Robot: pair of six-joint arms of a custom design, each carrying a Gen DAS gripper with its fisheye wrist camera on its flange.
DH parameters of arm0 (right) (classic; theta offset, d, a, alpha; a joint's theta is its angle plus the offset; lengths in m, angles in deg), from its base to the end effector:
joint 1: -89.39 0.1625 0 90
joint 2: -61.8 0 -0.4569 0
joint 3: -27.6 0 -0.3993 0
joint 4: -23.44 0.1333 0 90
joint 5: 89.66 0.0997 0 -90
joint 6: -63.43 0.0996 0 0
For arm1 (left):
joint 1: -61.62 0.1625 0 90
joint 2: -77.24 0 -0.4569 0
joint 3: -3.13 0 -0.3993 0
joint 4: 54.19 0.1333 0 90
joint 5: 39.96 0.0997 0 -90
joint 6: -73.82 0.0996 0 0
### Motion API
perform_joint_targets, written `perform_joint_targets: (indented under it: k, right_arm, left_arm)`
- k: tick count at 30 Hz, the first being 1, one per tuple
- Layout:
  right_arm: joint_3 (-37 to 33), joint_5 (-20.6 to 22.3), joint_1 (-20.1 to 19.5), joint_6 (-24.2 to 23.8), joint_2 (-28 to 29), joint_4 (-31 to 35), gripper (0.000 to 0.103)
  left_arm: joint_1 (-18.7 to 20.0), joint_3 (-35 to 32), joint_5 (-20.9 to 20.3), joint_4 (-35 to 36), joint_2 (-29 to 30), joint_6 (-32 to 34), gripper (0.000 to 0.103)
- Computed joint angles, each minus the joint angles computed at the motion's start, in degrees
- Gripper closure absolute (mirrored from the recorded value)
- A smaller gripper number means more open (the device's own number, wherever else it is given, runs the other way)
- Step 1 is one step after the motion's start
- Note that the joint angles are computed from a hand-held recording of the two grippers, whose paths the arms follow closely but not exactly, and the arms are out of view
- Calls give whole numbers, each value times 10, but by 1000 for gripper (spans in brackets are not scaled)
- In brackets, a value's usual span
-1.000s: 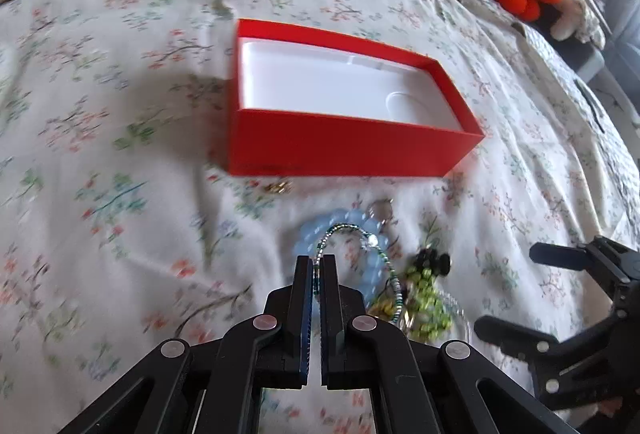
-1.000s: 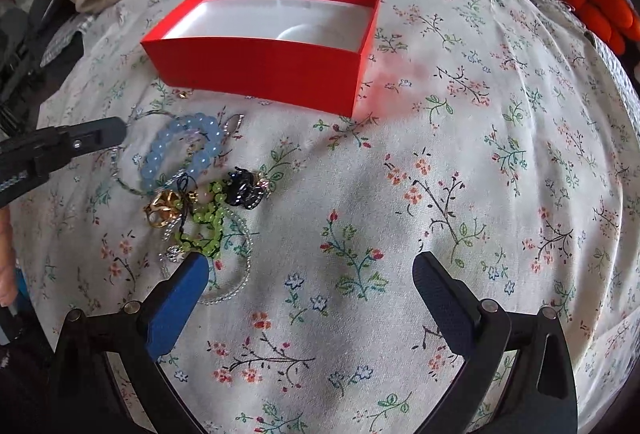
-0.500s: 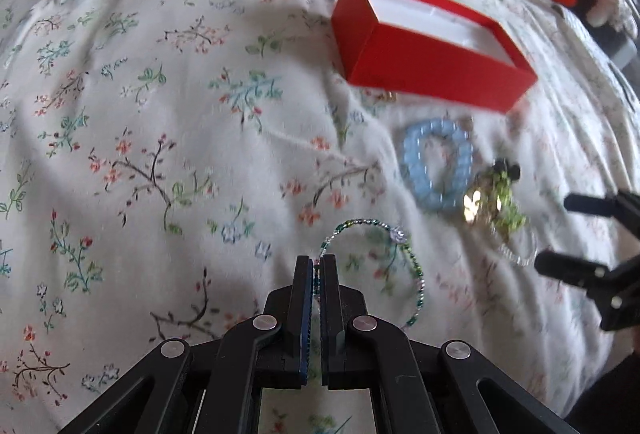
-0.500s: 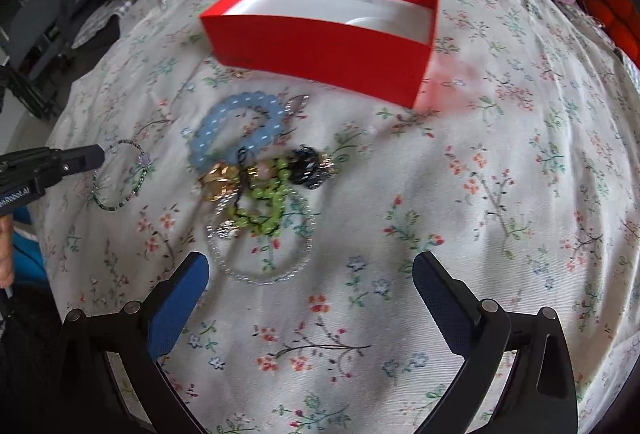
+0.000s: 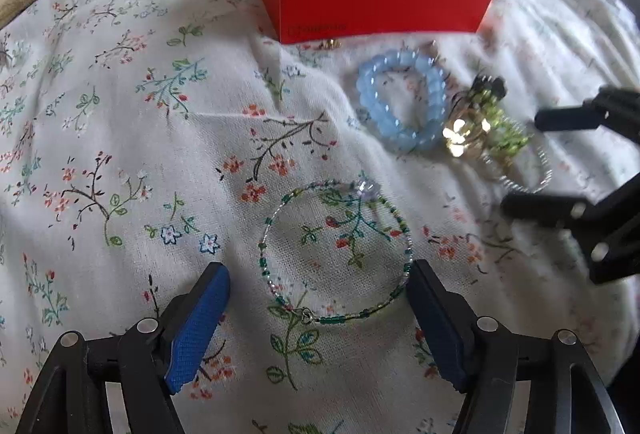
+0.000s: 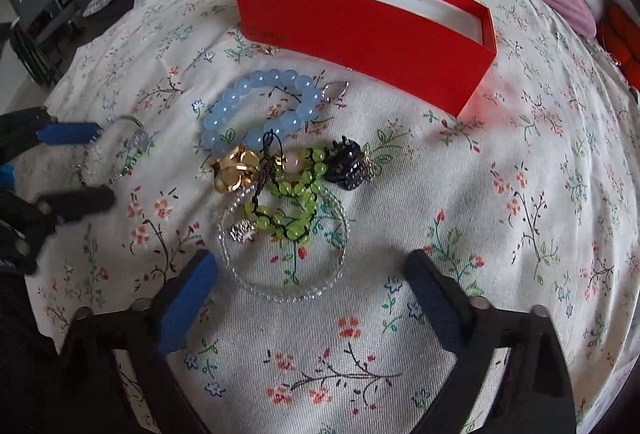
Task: Organize jewelry
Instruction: 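Carry the green-beaded bracelet with the left tool while the right tool grasps the green charm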
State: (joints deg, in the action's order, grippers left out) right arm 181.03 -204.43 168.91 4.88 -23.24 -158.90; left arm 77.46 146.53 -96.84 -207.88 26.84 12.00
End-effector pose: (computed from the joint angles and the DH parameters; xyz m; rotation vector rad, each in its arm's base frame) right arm 0.0329 -0.3258 0.2043 0.9308 -2.3791 0.1285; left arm -0.2532 -0.2670 -0.0058 0.4486 2.3933 -0.4313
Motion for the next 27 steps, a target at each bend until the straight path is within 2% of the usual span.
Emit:
perform_joint_targets:
  k: [4,7,9,15,17,18,22,27]
  right_arm:
    - [-8,5,7,8,-18,43,37]
    - [-9,5,6,6,-30,61,40]
    - [-16,6,3,15,-50,98,40]
    - [-53,72,-22,69,-124,244,40]
    - [-62,84,-24,86,-127,267,51]
    - [-65,85,-23,98,-122,272,56]
    - [-72,76,-26,138,-93,266,68]
    - [-62,59,-14,131,-57,201,84]
  left_arm:
    - [3,1,5,-4,-4,-12,27]
    - [1,0,6,0,-5,-15,27]
    - [-1,-2,9,7,-6,-16,27]
    - [-17,5,25,-10,-13,-18,27]
    - [-16,6,27,-16,-13,-17,27]
    - [-15,6,27,-17,-11,-16,27]
    - [-1,-4,19,-15,6,0,27]
    - [-2,-14,31,-11,30,19,27]
